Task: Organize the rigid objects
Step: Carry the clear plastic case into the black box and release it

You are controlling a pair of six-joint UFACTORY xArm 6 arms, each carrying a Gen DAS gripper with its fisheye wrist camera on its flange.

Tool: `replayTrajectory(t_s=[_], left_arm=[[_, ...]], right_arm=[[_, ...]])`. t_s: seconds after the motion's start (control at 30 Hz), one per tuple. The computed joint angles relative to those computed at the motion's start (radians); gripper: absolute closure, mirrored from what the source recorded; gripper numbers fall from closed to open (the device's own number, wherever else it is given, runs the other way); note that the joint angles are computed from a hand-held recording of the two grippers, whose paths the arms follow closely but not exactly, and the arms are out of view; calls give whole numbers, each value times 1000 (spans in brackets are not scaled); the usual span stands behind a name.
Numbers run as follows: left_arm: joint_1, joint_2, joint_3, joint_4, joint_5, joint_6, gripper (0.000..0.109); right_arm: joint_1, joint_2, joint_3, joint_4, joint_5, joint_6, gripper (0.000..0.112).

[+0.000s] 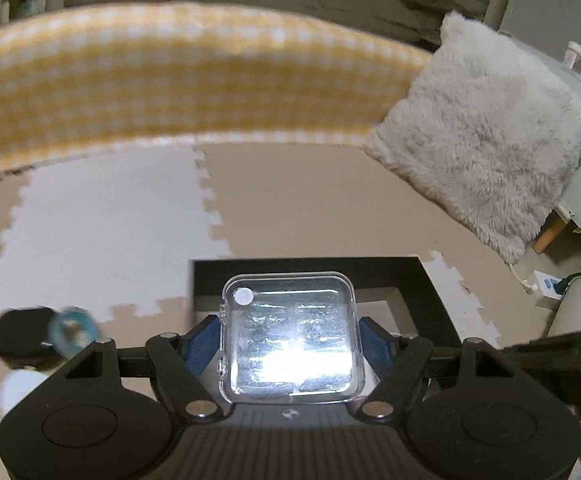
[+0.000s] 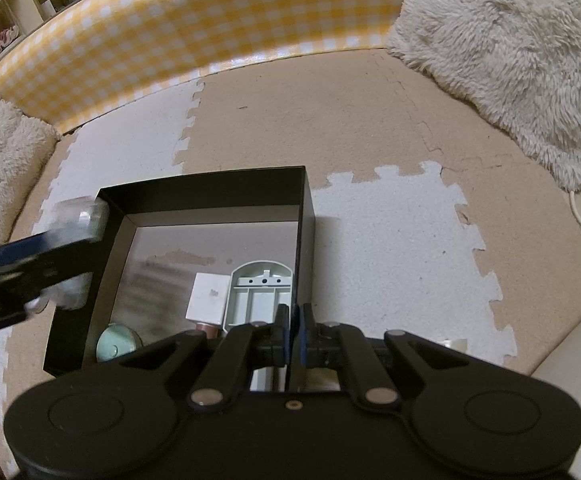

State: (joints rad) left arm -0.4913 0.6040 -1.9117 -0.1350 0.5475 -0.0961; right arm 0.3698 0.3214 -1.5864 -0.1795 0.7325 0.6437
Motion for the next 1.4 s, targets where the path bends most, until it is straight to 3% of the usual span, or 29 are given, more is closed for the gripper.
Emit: replayTrajectory(t_s=[0.27,0.5,0.6,0.93,1.4], left_arm=[[-23,228,-320,196,181,-129,34],[-25,272,-378,265,173,-144,32],[-28,245,-331,258,140,-126,18],[-22,133,-197,191,153,-70,15],[-29,-48,27,108,104,40,7]], right_arm=[[-5,-3,7,13,-8,-8,107],[-7,-4,8,18,-11,-14,107],[-6,-2,5,16,-8,-14,107],[-6,-2,4,17,-8,-15,107],[-3,-1,5,11,-9,-9,107]])
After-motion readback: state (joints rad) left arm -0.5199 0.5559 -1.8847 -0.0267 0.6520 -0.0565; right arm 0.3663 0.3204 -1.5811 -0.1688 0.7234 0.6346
